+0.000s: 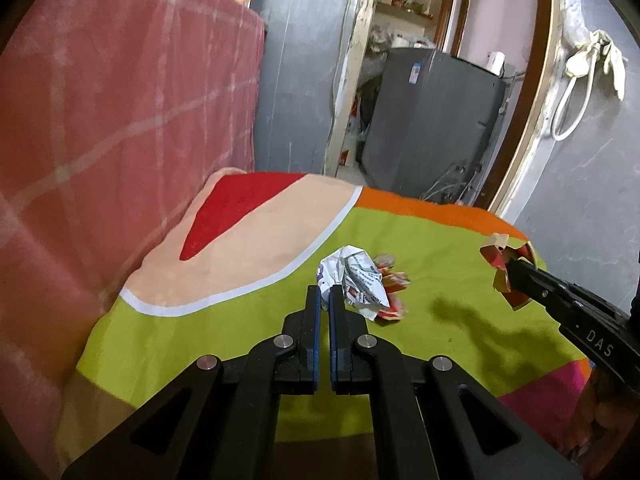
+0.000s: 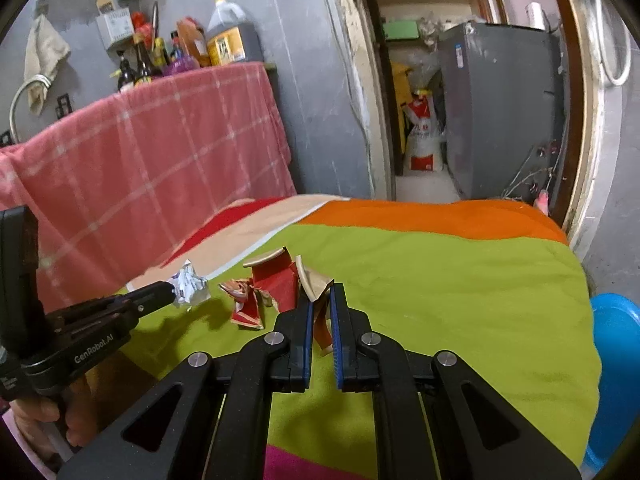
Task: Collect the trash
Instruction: 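Lift foil and red wrapper and carry both over the blue basin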
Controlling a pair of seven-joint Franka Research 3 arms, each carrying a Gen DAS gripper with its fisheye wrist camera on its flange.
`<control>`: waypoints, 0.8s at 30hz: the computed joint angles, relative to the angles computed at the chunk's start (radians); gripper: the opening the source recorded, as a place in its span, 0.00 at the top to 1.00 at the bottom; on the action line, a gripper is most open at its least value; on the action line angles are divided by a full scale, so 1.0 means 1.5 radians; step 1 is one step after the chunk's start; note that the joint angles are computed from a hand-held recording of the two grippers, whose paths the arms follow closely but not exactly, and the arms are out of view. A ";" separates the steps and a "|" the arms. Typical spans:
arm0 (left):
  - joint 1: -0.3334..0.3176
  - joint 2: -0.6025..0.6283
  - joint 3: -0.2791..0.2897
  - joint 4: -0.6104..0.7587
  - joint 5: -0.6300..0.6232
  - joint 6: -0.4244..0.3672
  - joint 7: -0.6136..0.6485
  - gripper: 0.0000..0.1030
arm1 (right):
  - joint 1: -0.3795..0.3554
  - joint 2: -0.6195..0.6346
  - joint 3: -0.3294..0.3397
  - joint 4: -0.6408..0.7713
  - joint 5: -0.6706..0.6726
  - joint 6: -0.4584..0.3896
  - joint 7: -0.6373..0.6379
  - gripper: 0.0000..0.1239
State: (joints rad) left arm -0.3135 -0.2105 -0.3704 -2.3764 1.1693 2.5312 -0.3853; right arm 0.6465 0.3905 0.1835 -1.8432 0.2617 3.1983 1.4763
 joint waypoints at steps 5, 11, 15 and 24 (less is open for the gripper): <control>-0.010 -0.001 -0.013 0.010 0.016 -0.018 -0.015 0.98 | -0.027 -0.031 0.029 -0.052 0.011 0.055 -0.011 0.95; -0.024 0.007 -0.020 0.026 0.035 -0.028 -0.030 0.98 | 0.021 -0.072 -0.023 -0.114 0.035 0.120 -0.015 0.95; -0.033 0.025 -0.022 0.052 0.065 -0.026 -0.049 0.98 | 0.055 -0.100 -0.055 -0.154 0.087 0.175 -0.050 0.95; -0.077 0.124 -0.014 0.180 0.163 -0.033 -0.081 0.98 | 0.041 -0.157 -0.038 -0.224 0.223 0.294 -0.153 0.95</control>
